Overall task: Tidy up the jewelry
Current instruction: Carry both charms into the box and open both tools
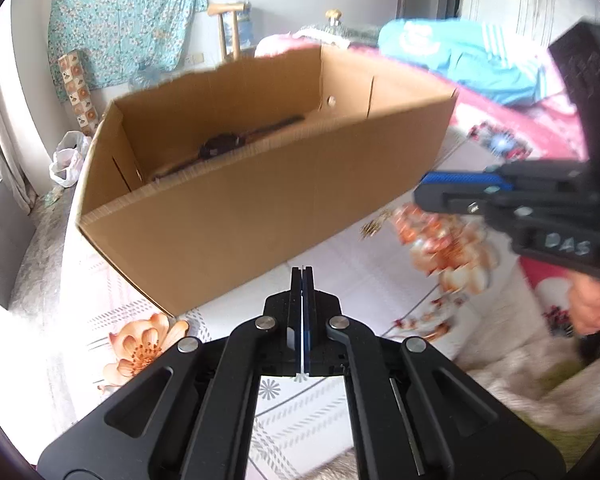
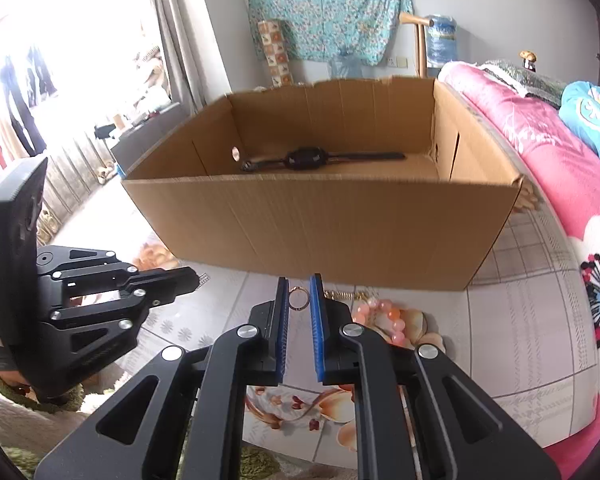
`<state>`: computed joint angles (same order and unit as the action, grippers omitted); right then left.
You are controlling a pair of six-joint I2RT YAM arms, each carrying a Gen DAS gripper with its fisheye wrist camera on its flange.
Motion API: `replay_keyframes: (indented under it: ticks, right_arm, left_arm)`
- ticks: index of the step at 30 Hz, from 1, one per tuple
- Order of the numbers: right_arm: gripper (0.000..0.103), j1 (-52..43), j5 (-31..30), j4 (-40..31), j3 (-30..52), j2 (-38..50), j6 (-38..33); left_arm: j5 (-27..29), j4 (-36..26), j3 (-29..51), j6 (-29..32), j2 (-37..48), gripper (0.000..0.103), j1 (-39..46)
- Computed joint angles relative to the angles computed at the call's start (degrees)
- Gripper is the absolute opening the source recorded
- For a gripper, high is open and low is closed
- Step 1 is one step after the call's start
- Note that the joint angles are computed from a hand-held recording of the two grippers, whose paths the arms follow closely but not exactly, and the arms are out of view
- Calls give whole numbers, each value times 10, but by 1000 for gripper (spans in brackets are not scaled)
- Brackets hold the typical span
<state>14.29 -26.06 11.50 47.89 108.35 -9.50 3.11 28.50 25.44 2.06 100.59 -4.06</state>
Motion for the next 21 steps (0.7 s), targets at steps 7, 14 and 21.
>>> replay_keyframes:
  ticks: [7,14,21]
  right_arm:
    - [11,-15,-54,-50,73,-37,-10]
    - [11,-13,-46,-243,362,129,-29]
    - [11,-17,-16,-444,657,314,-26]
  left_arm:
    - [95,-59,2,14,-160,0,32]
    - [157,-182,237,-14,22,0,64]
    - [218,-304,440,-64,191,0,66]
